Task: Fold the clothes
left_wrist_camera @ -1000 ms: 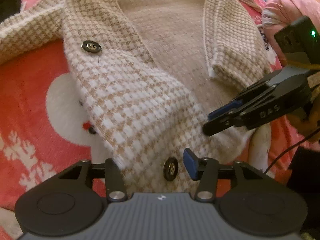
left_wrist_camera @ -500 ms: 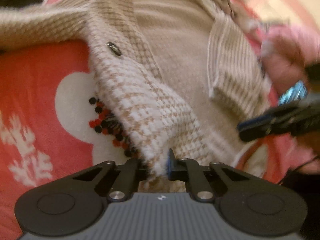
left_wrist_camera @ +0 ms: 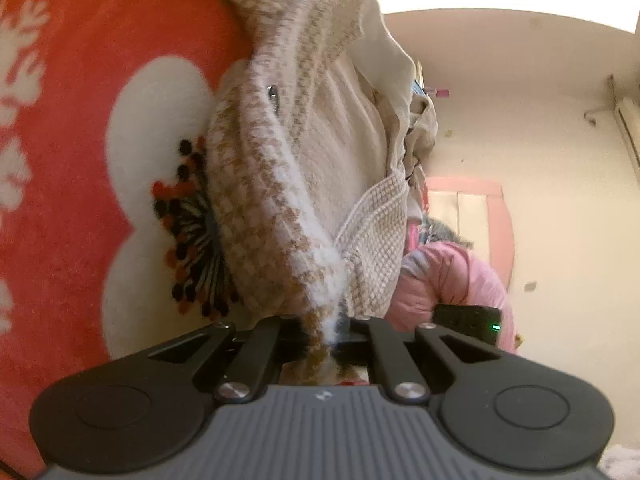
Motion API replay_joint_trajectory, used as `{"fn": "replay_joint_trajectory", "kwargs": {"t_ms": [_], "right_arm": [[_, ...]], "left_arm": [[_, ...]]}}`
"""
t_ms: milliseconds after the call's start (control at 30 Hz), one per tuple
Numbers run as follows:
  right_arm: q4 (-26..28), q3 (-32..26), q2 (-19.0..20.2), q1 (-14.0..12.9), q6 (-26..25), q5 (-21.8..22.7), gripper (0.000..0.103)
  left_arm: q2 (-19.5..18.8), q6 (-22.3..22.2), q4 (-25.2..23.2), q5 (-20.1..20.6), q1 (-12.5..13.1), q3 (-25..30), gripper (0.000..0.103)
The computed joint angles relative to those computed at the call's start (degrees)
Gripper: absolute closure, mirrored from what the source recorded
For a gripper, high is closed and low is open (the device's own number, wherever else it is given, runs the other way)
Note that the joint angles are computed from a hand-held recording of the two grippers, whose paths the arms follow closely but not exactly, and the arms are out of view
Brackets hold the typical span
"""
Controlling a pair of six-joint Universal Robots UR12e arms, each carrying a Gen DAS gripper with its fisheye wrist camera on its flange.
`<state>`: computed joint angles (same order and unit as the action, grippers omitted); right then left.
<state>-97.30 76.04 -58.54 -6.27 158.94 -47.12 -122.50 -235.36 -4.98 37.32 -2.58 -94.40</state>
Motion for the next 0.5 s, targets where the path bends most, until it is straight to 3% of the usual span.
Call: {"fn": "replay_joint_trajectory", "kwargs": {"t_ms": [100, 133, 233, 300, 367, 433, 467, 500], "right_arm": [[-0.5, 0.23, 1.32, -1.1, -1.28, 6.5, 0.046], [1.32, 0.04, 1.9, -1.57, -2.87, 9.47, 0.046], [-0.39, 3.21, 1.65, -2.48, -4.33, 15.1, 0.045], [-6.86, 7.59, 0.62, -3.23, -2.5, 19.99, 0.047], [-15.58, 11.97, -0.05, -3.9, 1.52, 25.67, 0.063], [-19.74, 14.4, -0.77, -4.23, 4.28, 27.76, 0.094], [-22.79, 15.29, -1.24, -4.46, 5.99, 27.61, 0.099], [-26.02, 16.05, -1.72, -4.71, 7.69, 27.19, 0.099]], "left_arm": [[-0.48, -7.43, 4.73, 0.58, 0.0, -0.62, 0.097], [-0.58, -10.46, 7.1, 1.49, -0.2, -0.85, 0.097], [-0.83, -17.28, 12.69, 4.41, -0.88, -1.37, 0.096], [-1.28, -18.56, 14.12, 5.03, -1.0, -1.21, 0.096], [-1.71, -18.33, 14.5, 5.78, -1.56, -0.65, 0.096], [-2.12, -17.75, 14.82, 6.08, -1.73, 0.01, 0.094], [-1.62, -15.78, 13.29, 7.08, -1.76, 0.09, 0.092], [-1.13, -13.82, 11.79, 8.14, -1.8, 0.17, 0.082]]}}
